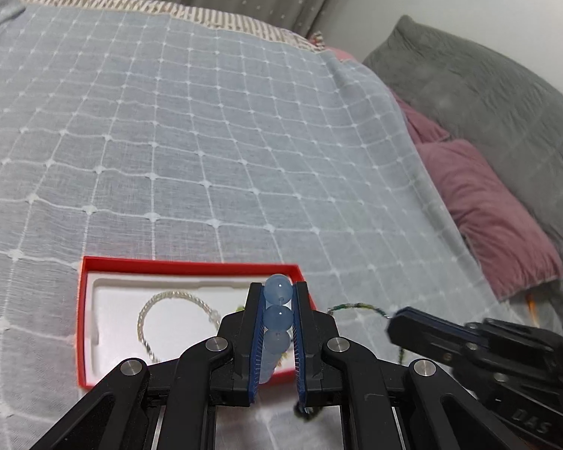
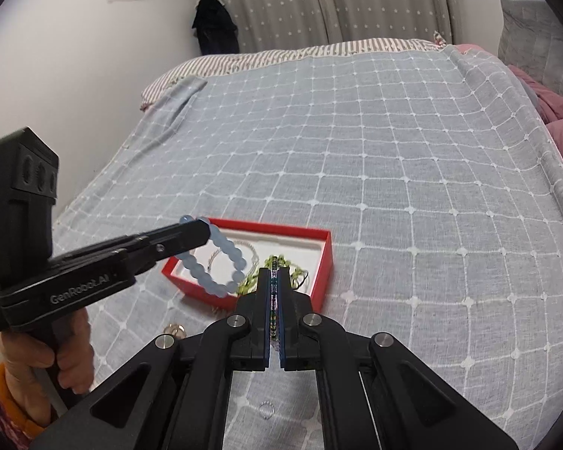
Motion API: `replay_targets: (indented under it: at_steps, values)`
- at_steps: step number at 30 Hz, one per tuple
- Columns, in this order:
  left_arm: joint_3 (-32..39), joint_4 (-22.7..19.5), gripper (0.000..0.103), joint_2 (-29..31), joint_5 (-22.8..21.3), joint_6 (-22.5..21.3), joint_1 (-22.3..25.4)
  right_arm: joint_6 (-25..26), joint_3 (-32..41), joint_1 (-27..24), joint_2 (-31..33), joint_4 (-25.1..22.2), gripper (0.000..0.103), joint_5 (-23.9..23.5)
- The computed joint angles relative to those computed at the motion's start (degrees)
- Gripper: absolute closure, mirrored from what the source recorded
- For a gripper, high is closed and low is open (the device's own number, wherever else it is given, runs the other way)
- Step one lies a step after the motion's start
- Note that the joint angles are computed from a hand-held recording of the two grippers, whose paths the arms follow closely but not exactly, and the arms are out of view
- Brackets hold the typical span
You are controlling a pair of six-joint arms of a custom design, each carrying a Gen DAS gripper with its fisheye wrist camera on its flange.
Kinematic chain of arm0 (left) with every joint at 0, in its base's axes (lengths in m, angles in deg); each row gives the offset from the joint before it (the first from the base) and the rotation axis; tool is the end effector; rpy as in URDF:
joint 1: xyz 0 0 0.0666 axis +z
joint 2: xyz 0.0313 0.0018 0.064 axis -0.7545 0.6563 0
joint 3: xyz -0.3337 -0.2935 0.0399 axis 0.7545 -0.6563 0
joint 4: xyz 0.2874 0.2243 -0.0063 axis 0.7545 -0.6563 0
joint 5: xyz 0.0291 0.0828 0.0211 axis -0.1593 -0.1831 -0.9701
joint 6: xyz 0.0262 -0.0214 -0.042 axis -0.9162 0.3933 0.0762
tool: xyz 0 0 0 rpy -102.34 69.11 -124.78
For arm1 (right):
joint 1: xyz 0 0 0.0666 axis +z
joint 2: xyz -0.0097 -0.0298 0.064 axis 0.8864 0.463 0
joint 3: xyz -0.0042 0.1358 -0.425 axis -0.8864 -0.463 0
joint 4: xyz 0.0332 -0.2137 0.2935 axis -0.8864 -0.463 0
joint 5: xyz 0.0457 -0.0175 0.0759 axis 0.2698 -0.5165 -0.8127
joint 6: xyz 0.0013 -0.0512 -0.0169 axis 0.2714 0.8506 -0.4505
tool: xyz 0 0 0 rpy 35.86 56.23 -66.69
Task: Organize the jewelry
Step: 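Lift both held bracelets and carry them over the red box, then open both grippers to drop the bracelets into the red box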
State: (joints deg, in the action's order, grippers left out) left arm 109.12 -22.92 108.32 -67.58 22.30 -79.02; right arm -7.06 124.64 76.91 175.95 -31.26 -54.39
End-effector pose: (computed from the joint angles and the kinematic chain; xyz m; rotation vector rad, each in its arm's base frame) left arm 0.5563 -0.3252 0.4701 0.0546 2.2783 -0.6445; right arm 0.5253 0.1449 0.5075 -0.3439 2.3792 0.4645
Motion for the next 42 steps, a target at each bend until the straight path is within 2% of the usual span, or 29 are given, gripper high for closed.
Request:
replay_targets:
  at_steps: [4, 10, 17, 23, 31, 32, 34, 36, 37, 38, 40, 42]
  values:
    - [0.9, -1.4, 0.095, 2.0, -0.8, 1.2, 0.9, -0.4, 1.6, -0.1, 1.6, 0.7, 0.101, 0.3]
    - [2.2, -6.3, 0.095, 3.4, -7.3, -0.9, 1.0, 0.0, 4.7, 0.9, 4.6, -0.3, 0.101, 1.2]
    - [3.0, -10.5, 0.094, 4.1, -13.0, -3.4, 1.3, 0.7, 6.2, 3.1, 6.8, 0.2, 0.101, -2.8]
    - [3.6, -12.9, 0.094, 4.9, -15.6, -5.4, 1.2, 0.3, 7.3, 2.6, 10.6, -2.4, 0.101, 1.2]
    - [4.3, -13.5, 0.092, 5.3, -18.7, -6.5, 0.5, 1.2, 6.6, 1.8, 10.5, -0.4, 0.100, 3.1]
    - [4.5, -13.8, 0.090, 5.4, -19.4, -6.7, 0.3, 1.3, 6.3, 1.7, 10.4, -0.1, 0.100, 2.7]
    - [4.5, -14.1, 0.070, 5.1, -20.1, -6.8, 0.1, 1.1, 5.9, 1.5, 9.9, 0.2, 0.099, 2.1]
    - [3.9, -13.2, 0.056, 4.5, -20.0, -7.1, -0.1, 1.5, 6.0, 1.6, 9.5, -0.1, 0.098, 2.8]
    - [3.7, -12.9, 0.050, 4.3, -19.9, -7.4, -0.2, 1.8, 5.7, 1.6, 9.1, 0.0, 0.094, 3.2]
    - [3.6, -12.9, 0.047, 4.1, -20.1, -7.5, -0.4, 1.9, 5.5, 1.6, 8.8, 0.1, 0.091, 3.6]
    - [3.4, -13.0, 0.039, 3.7, -20.8, -8.2, -0.8, 1.7, 5.2, 1.5, 8.1, -0.2, 0.076, 4.0]
    - [3.1, -13.2, 0.036, 3.3, -21.1, -8.6, -1.1, 1.5, 4.7, 1.4, 7.4, -0.3, 0.073, 4.1]
